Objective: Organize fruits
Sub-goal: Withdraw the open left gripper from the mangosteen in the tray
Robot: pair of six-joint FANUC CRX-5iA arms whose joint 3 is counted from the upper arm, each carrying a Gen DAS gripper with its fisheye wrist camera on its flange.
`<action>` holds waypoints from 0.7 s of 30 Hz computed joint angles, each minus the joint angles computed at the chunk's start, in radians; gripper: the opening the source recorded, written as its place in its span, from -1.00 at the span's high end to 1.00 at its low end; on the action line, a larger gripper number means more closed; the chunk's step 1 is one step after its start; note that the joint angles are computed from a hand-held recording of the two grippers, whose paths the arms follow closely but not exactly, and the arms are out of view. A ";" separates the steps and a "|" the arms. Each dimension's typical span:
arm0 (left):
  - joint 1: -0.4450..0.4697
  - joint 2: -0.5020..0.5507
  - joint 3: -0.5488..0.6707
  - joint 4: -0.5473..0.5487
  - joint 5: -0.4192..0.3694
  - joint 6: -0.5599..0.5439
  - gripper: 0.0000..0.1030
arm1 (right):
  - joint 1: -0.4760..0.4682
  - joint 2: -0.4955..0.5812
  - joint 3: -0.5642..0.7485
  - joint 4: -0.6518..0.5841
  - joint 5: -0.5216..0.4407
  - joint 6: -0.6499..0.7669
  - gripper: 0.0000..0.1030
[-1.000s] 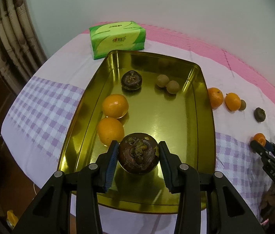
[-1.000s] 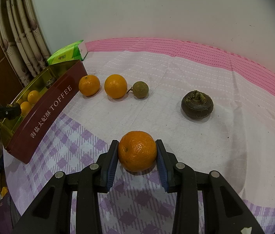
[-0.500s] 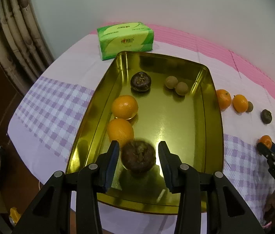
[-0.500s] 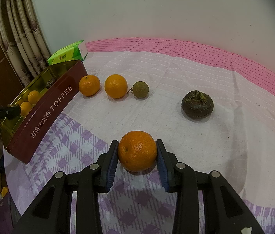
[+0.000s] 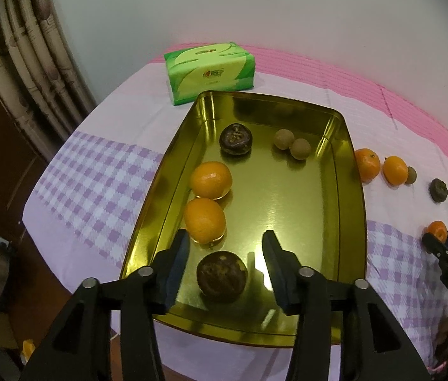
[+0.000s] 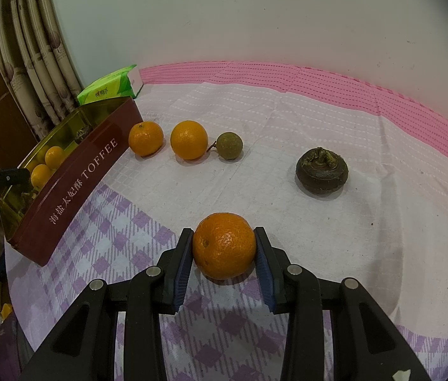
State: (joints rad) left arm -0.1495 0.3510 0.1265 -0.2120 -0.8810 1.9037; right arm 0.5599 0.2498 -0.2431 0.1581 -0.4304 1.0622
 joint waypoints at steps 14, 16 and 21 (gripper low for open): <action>0.005 -0.020 0.004 -0.041 -0.017 0.075 -0.27 | 0.024 -0.014 -0.003 0.009 -0.034 -0.018 0.37; 0.013 -0.023 0.001 -0.033 -0.016 0.088 -0.34 | 0.030 -0.024 -0.007 0.005 -0.037 -0.018 0.37; 0.026 -0.032 -0.008 -0.026 -0.010 0.108 -0.35 | 0.035 -0.040 -0.015 -0.006 -0.037 -0.021 0.38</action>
